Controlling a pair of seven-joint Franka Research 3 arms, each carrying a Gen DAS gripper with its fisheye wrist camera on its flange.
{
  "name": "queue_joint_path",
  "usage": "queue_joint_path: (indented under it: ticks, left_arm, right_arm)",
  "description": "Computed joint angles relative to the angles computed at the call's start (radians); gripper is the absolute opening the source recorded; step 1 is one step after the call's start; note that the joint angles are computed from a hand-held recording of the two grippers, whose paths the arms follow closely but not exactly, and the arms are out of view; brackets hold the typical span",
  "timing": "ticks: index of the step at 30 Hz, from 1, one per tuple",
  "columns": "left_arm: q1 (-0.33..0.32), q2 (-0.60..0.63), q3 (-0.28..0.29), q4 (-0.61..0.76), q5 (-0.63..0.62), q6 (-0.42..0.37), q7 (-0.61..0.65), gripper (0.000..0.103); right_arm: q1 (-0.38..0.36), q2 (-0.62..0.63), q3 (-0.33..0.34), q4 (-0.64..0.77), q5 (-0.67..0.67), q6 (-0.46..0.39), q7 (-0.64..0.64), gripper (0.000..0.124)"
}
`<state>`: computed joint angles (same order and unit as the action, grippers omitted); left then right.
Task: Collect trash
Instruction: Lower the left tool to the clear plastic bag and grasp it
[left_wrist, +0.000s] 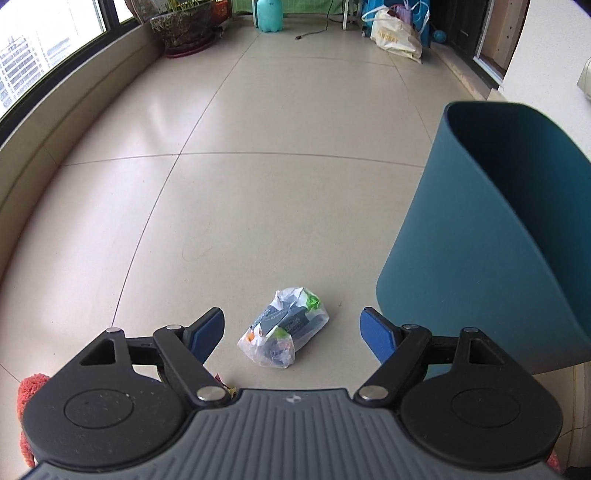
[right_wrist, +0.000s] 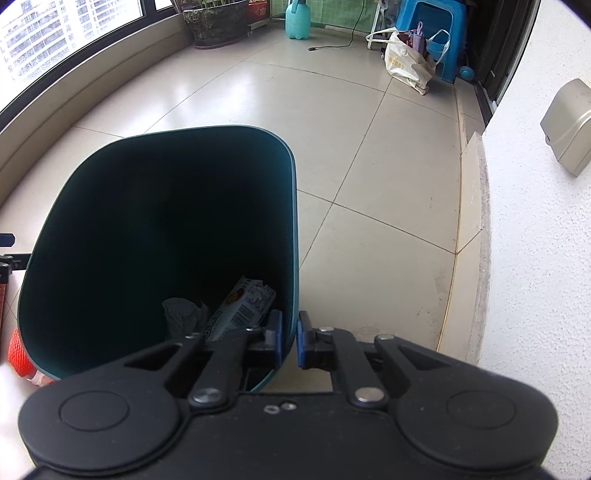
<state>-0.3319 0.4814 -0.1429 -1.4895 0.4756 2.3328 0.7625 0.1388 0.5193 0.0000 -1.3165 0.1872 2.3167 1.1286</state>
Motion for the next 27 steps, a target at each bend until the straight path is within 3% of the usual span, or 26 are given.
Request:
queue_joint_path:
  ticks: [9, 13, 24, 26, 27]
  left_arm:
    - [0.046, 0.138, -0.009, 0.04, -0.064, 0.05, 0.147, 0.081]
    - [0.083, 0.235, -0.038, 0.12, -0.162, 0.021, 0.251, 0.081]
    - [0.035, 0.443, 0.017, 0.357, -0.18, -0.119, 0.332, 0.08]
    - [0.031, 0.445, 0.023, 0.35, -0.178, -0.113, 0.317, 0.077]
    - [0.031, 0.437, 0.024, 0.335, -0.177, -0.102, 0.309, 0.069]
  right_arm:
    - [0.028, 0.02, -0.008, 0.008, -0.051, 0.044, -0.061, 0.005]
    - [0.031, 0.022, -0.008, 0.012, -0.054, 0.036, -0.052, 0.005]
    - [0.034, 0.062, -0.01, 0.097, -0.061, -0.037, 0.003, 0.006]
    - [0.033, 0.076, -0.01, 0.12, -0.064, -0.045, 0.003, 0.006]
    - [0.034, 0.074, -0.011, 0.116, -0.065, -0.042, 0.004, 0.006]
